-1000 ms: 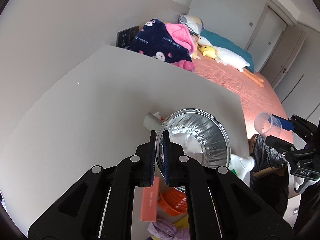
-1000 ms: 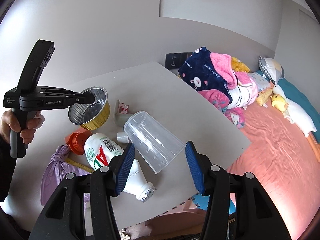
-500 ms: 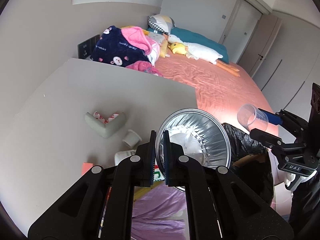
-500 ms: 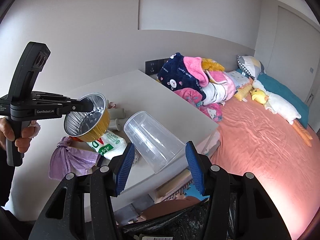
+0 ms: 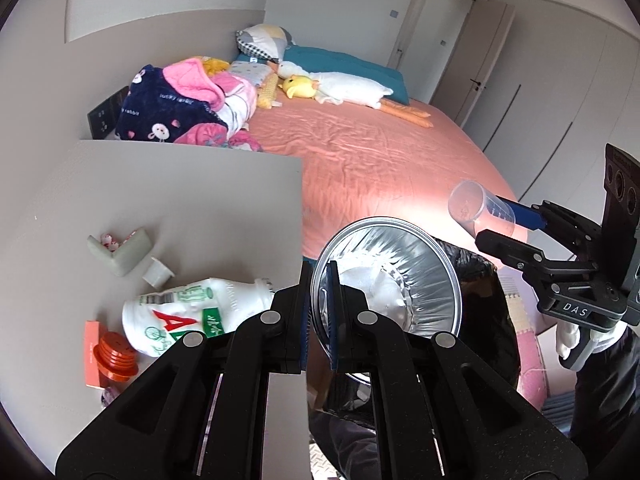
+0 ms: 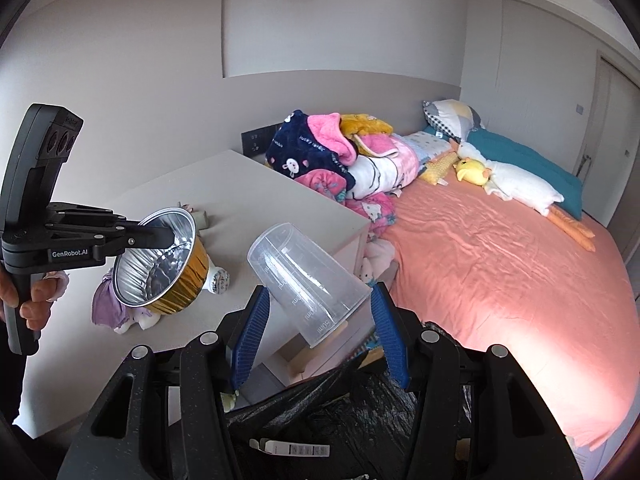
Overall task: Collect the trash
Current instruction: 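Carry the foil cup and plastic cup over the bin and release both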
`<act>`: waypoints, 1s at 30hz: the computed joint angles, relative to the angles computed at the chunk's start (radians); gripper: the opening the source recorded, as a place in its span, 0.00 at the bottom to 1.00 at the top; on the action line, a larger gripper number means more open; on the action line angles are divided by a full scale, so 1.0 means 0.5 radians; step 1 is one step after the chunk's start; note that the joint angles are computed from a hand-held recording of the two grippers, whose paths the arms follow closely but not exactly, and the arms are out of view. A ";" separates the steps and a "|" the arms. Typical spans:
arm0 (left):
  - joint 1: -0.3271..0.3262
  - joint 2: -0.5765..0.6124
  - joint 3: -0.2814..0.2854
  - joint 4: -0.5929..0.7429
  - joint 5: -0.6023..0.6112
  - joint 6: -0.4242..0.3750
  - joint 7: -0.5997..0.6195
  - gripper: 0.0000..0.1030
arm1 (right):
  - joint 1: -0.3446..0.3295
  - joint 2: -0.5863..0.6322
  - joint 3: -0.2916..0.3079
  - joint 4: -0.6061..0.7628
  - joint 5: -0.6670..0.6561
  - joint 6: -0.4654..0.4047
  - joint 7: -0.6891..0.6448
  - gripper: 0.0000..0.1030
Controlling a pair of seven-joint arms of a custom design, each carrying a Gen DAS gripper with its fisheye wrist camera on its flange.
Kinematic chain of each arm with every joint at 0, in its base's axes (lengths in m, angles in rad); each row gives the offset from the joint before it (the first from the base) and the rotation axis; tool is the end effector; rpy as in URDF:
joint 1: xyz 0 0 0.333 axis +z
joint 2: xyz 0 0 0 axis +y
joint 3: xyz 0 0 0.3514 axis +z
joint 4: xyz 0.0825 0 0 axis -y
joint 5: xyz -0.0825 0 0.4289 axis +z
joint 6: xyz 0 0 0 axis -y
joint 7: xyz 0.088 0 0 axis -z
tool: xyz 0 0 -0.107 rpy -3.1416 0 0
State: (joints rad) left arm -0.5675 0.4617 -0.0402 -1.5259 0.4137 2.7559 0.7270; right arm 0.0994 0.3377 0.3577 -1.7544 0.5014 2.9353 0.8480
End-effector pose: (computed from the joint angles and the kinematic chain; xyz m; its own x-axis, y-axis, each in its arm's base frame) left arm 0.6444 -0.4609 0.4942 -0.1672 -0.9569 0.2375 -0.7309 -0.0414 -0.6813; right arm 0.6899 0.2685 0.4929 0.6121 -0.7908 0.0035 -0.4825 -0.3770 -0.7906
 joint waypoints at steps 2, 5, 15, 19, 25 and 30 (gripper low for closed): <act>-0.002 0.033 -0.030 0.050 -0.018 -0.018 0.049 0.06 | -0.011 -0.038 -0.015 -0.049 0.013 0.026 0.015 0.53; -0.014 0.080 -0.067 0.122 -0.060 -0.037 0.130 0.06 | -0.038 -0.091 -0.025 -0.115 0.058 0.050 0.022 0.53; -0.062 0.231 -0.131 0.345 -0.237 -0.128 0.401 0.06 | -0.042 -0.222 -0.110 -0.281 0.156 0.115 0.036 0.53; -0.066 0.296 -0.159 0.440 -0.316 -0.160 0.517 0.06 | -0.054 -0.257 -0.123 -0.329 0.223 0.141 0.016 0.53; -0.085 0.400 -0.203 0.593 -0.426 -0.235 0.686 0.06 | -0.049 -0.296 -0.187 -0.375 0.288 0.132 0.044 0.53; -0.109 0.553 -0.244 0.862 -0.558 -0.537 0.847 0.73 | -0.015 -0.307 -0.288 -0.388 0.276 0.115 0.274 0.78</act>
State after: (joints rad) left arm -0.6220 0.7383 -0.1621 -1.0949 0.1348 2.4871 1.1503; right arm 0.0919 0.1843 0.2137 -1.9484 0.6394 2.9928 0.9850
